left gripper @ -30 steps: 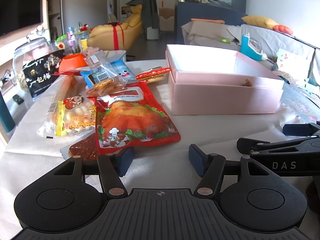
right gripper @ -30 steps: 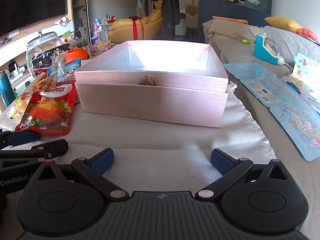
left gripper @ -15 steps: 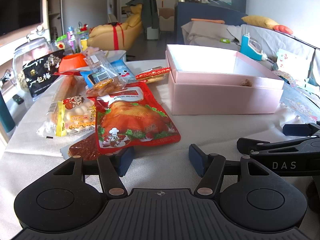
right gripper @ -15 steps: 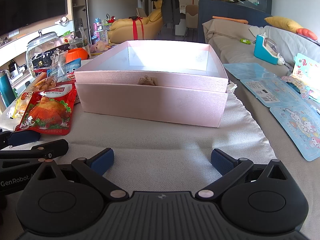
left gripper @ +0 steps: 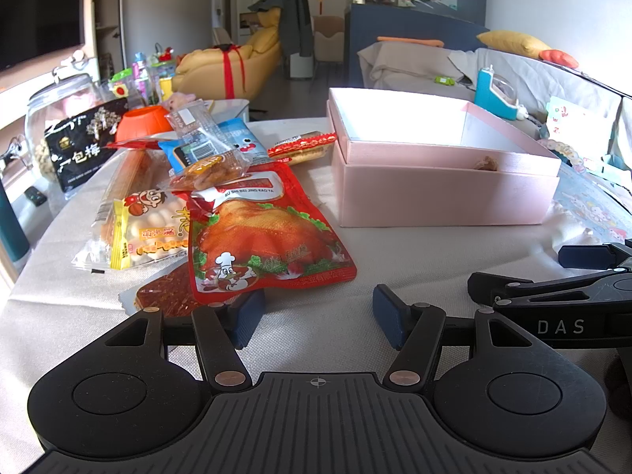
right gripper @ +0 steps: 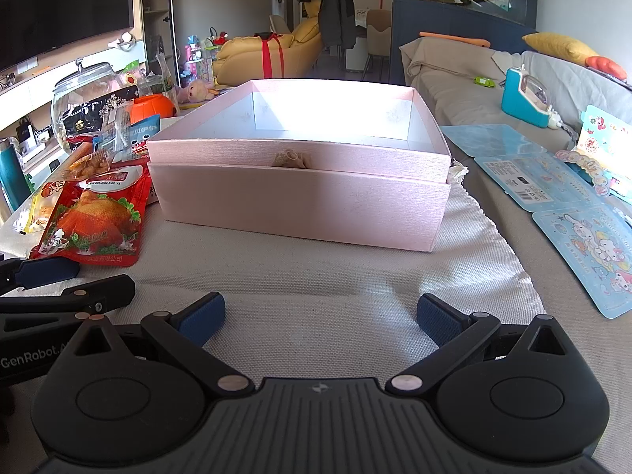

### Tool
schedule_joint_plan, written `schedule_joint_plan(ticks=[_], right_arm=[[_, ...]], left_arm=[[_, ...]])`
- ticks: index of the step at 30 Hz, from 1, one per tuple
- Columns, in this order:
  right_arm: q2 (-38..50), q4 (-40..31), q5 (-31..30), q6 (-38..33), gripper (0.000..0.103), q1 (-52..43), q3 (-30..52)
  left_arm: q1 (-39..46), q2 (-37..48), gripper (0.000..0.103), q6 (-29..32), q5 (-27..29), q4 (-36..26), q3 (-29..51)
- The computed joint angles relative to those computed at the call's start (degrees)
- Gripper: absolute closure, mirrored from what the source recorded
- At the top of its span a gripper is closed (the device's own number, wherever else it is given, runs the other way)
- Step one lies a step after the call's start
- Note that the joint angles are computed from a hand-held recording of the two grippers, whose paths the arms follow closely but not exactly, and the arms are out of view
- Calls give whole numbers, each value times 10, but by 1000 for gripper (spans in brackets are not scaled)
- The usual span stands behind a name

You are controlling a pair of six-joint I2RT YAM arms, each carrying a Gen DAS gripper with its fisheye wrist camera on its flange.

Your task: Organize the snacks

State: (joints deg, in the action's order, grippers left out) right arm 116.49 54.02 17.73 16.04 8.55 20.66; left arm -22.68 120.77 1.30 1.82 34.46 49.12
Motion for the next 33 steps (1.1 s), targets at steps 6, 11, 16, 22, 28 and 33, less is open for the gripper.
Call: schedule_joint_plan(ticks=[6, 11, 16, 22, 28, 33], right_arm=[[-2, -2, -3, 0, 0, -2, -1], [-106, -226, -84, -30, 0, -34, 38], [-120, -293, -113, -67, 0, -45, 64], [-108, -348, -170, -91, 0, -38, 157], [-48, -363, -147, -69, 0, -28, 264], [13, -399, -180, -30, 0, -47, 353]], left_arm=[[7, -1, 37, 0, 17, -3, 1], [56, -22, 41, 34, 84, -61, 17], [98, 10, 37, 77, 87, -115, 97], [146, -6, 42, 76, 193, -190, 138], [183, -39, 42, 75, 226, -171, 101], [199, -45, 42, 43, 207, -135, 97]])
